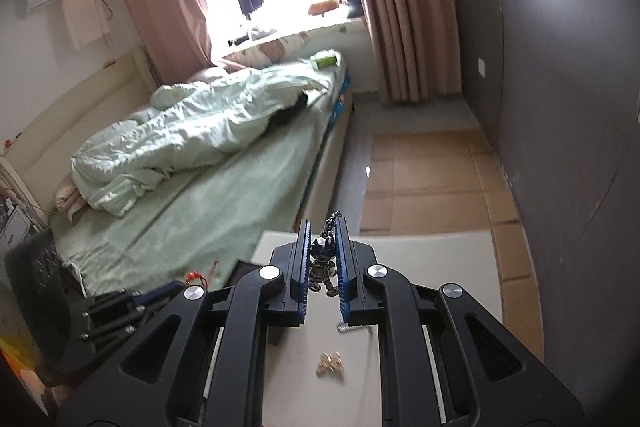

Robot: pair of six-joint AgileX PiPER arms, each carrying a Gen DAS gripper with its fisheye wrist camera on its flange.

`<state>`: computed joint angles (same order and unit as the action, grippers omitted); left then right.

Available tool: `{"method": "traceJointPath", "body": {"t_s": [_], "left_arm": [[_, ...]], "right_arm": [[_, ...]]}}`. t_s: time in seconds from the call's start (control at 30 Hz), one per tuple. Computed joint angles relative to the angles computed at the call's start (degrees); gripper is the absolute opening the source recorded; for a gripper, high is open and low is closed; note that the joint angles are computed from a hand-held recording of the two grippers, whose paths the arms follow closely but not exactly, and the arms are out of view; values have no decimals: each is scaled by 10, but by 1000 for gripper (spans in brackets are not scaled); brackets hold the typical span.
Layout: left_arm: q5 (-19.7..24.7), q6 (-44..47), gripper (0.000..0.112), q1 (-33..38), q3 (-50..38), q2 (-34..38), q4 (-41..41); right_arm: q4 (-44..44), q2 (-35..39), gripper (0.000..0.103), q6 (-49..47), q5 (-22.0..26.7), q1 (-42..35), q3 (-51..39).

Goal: Organize jewelry
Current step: 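Drop the red bracelet into the box with the left tool while the right tool releases the chain there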

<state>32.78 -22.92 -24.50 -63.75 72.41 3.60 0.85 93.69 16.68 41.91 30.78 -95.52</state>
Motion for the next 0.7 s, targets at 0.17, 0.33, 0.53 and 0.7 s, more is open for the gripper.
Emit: {"method": "traceJointPath", "body": {"t_s": [0.17,0.33,0.53,0.7], "left_arm": [[7,57,4,37,-15,2,-53],[7,164,4,100,-22,25,-174],[5,248,5,138,-22,80,-274],[1,219,39,151,-13,104,-258]], "right_arm": [[-26,26,13,16,34,21,-79],[-49,59,13,20,81,42,-178],[-65,125,13,6,169,66,-356],[-78,194,13,-2,248,86,-515]]}}
